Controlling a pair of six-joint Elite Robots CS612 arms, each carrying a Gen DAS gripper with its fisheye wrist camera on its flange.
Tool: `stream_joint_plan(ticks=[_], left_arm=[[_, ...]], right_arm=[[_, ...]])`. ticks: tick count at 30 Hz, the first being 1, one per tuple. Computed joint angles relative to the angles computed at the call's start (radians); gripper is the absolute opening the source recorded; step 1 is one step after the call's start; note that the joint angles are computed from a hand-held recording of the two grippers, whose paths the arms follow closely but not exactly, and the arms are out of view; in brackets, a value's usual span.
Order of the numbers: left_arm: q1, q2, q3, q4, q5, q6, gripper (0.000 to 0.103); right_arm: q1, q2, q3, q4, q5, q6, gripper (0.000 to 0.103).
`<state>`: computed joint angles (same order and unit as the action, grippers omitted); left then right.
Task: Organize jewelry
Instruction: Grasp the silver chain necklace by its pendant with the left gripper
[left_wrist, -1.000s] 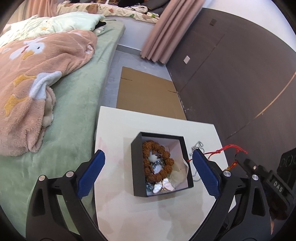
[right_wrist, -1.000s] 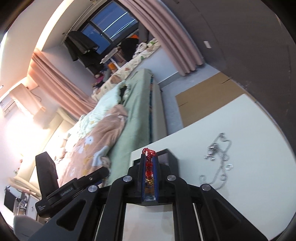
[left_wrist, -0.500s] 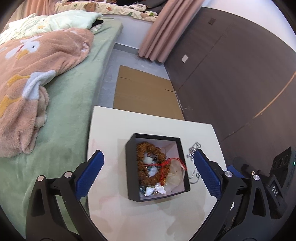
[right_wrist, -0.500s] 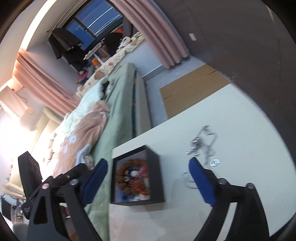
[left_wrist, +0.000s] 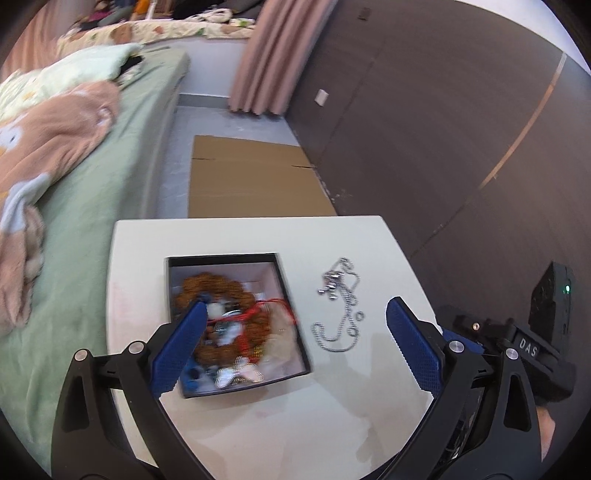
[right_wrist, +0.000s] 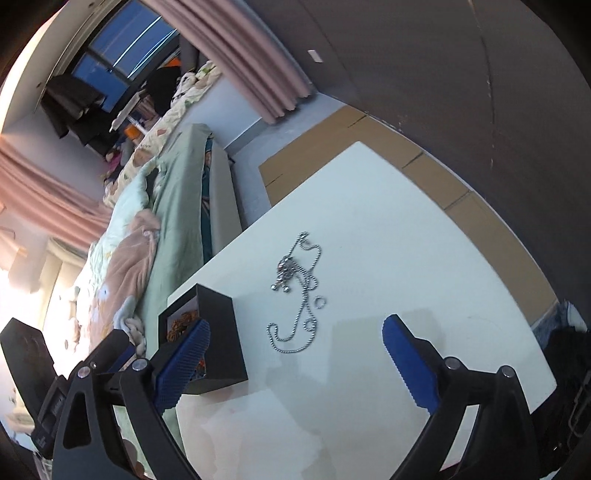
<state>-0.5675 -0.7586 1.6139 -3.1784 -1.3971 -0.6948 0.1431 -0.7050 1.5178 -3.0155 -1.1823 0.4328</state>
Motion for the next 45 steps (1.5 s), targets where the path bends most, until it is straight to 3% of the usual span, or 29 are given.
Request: stream_joint_plan(ticks=[7,13,20,26,36,39,40,45], left_arm=[[-0.009,0.027,-0.094,0.162,-0.021,0.070,0.067],[-0.007,0.063,-0.194,0.311,-0.043,0.113,0.051],[0.003,0.132,-0.342,0.506,-0.085,0.122,0.044],[0.004,0.185,-0.445,0.631,-0.071,0.140,0.041],[0.002,0.257,-0.567,0.767,-0.046,0.125,0.041],[-0.003,0.263,-0.573,0.777,-0.023,0.119,0.033],[-0.002,0.262,-0.572,0.773,-0.028,0.116,0.019],[-0.003,0.232,-0.530,0.728,-0.038,0.120,0.016]], right_arm=[[-0.025,0.000,-0.008,0.030,0.030,0.014,0.092],[-0.038,0.003,-0.023,0.064,0.016,0.023,0.091],[-0.054,0.011,-0.043,0.083,0.006,0.051,0.091],[-0.062,0.023,-0.067,0.095,-0.005,0.083,0.091],[-0.077,0.038,-0.094,0.122,0.004,0.113,0.091],[-0.074,0.041,-0.101,0.136,0.000,0.097,0.091],[-0.071,0.042,-0.104,0.143,-0.002,0.087,0.091],[-0.054,0.058,-0.135,0.206,0.027,0.018,0.078]])
